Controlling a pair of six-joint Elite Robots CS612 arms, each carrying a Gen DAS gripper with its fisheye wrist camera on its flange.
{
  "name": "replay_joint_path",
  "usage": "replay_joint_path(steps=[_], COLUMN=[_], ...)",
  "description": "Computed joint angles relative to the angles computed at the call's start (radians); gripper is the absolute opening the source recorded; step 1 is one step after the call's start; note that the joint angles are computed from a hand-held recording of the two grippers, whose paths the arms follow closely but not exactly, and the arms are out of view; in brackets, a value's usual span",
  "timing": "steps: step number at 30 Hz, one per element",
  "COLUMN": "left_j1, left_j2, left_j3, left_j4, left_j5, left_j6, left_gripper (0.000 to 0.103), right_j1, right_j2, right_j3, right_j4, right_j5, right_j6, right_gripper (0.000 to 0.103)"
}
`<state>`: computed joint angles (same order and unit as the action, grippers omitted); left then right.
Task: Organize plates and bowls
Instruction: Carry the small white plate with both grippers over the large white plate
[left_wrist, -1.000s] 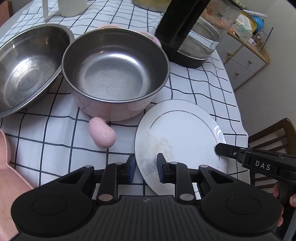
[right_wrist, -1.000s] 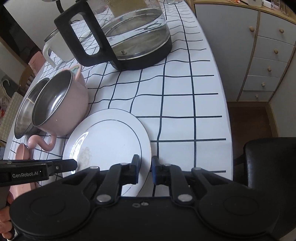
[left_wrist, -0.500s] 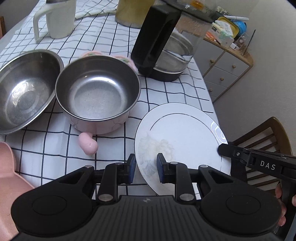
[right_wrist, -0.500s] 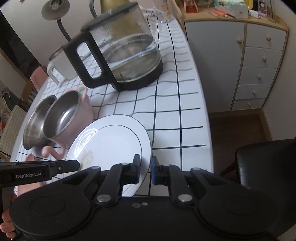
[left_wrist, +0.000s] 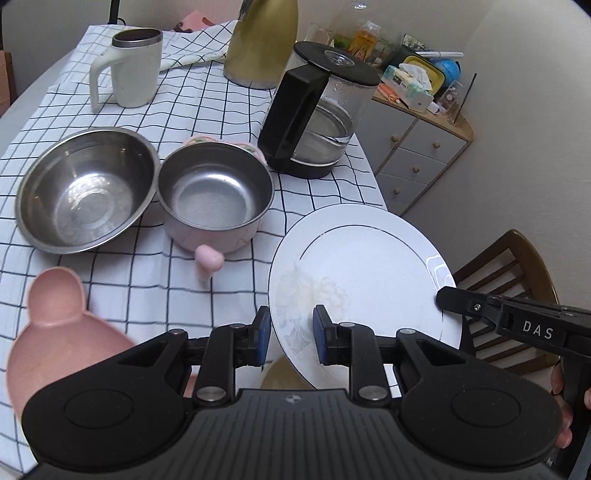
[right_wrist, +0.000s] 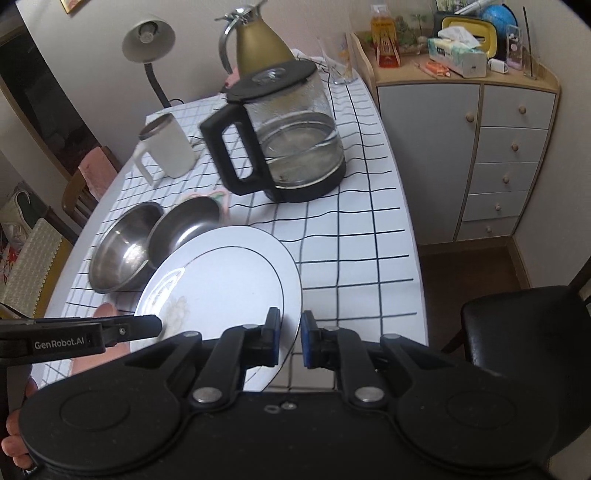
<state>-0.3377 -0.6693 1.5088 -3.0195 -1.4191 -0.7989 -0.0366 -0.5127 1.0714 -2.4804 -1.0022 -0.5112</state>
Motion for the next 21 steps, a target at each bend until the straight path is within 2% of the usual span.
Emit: replay_joint_path(steps=[10, 21], left_j1=[-0.020, -0.016], left_j2=[-0.103, -0.197], left_j3=[0.192, 0.401], left_j4=[-0.116, -0.231], left_j5=[0.029, 0.044], left_j6=[-0.001, -0.003], left_gripper=[0.023, 0.023], right_j1=[0.000, 0.027], right_j2=[-0.128, -0.233], right_j3=[0.226, 0.438], right_j4=[-0.110, -0.215], right_j5=[0.017, 0.017], right_j6=[0.009, 0.010], right_gripper=[0.012, 0.012])
